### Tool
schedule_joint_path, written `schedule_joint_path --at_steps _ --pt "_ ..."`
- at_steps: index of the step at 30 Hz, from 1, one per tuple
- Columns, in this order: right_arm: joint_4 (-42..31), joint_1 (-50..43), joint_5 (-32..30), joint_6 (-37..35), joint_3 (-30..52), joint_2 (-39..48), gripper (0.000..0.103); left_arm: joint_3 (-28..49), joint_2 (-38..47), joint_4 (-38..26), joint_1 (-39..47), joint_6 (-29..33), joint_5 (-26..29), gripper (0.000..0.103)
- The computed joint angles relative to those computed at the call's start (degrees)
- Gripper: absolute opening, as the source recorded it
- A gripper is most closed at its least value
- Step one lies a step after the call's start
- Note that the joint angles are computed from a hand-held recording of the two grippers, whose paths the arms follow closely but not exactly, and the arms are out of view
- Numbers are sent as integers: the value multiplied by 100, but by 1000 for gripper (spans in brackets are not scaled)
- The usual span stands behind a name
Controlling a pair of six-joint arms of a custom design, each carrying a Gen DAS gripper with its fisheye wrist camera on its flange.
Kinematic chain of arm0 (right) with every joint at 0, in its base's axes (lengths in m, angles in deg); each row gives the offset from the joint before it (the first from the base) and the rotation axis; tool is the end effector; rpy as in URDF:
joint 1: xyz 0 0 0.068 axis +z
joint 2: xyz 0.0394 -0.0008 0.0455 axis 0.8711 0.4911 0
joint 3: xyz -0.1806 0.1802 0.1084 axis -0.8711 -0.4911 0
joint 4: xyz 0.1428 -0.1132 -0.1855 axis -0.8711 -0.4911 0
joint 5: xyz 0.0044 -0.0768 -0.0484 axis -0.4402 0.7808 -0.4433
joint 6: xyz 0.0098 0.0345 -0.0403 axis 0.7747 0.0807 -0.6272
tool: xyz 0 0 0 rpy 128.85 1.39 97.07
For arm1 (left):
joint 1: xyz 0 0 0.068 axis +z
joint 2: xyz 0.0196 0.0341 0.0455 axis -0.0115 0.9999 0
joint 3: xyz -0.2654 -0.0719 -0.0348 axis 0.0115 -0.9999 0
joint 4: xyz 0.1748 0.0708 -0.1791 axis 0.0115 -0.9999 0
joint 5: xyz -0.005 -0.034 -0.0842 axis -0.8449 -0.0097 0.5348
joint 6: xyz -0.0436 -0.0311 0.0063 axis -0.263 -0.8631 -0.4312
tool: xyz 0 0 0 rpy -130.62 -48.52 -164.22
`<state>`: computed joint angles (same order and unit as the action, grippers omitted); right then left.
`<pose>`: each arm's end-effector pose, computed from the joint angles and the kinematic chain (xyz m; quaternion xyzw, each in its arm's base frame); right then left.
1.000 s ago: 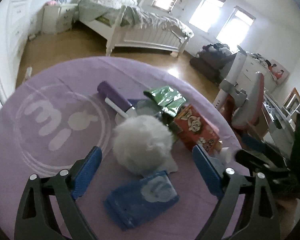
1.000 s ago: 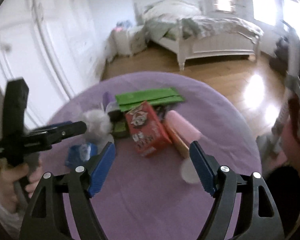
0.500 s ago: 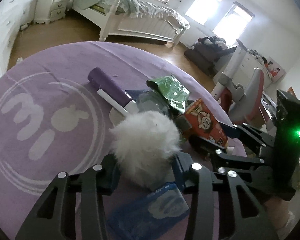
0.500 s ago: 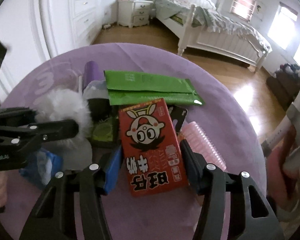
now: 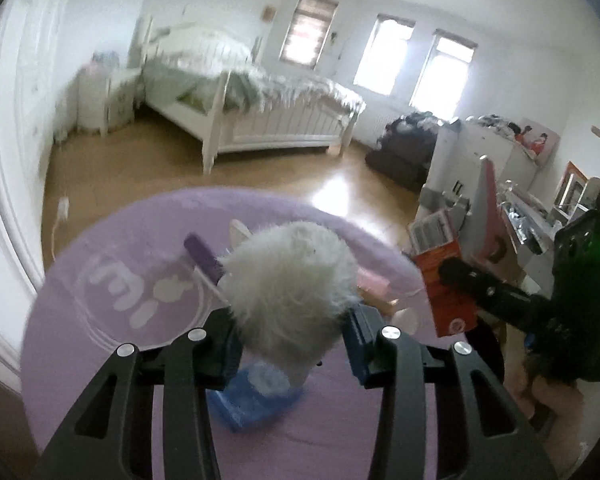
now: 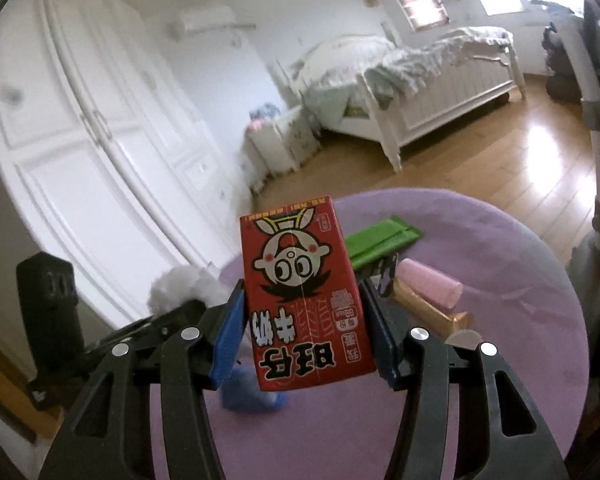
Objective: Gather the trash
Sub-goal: 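Grasp the white fluffy ball with left tool while right tool grasps a red snack box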
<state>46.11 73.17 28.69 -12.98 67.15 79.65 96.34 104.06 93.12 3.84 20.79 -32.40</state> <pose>0.2912 0.0757 0.1028 -0.0184 0.8599 0.2606 0.4386 0.2858 0.0062 0.1155 0.0774 0.8728 -0.1871 0.4440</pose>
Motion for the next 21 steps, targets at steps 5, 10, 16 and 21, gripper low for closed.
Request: schedule_joint_path --at_steps 5,10,16,21 --pt "82 -273 -163 77 -739 -1009 55 -528 -994 94 -327 -136 -330 42" --pt "58 -534 -251 126 -1200 -1701 55 -679 -1342 60 -717 -216 -577 42" --pt "65 -1371 -689 126 -1855 -2476 55 -816 -1347 141 -1012 -163 -658 42" --pt "130 -2177 -1114 15 -2164 -2721 55 -796 -1360 172 -1544 -263 -981 42"
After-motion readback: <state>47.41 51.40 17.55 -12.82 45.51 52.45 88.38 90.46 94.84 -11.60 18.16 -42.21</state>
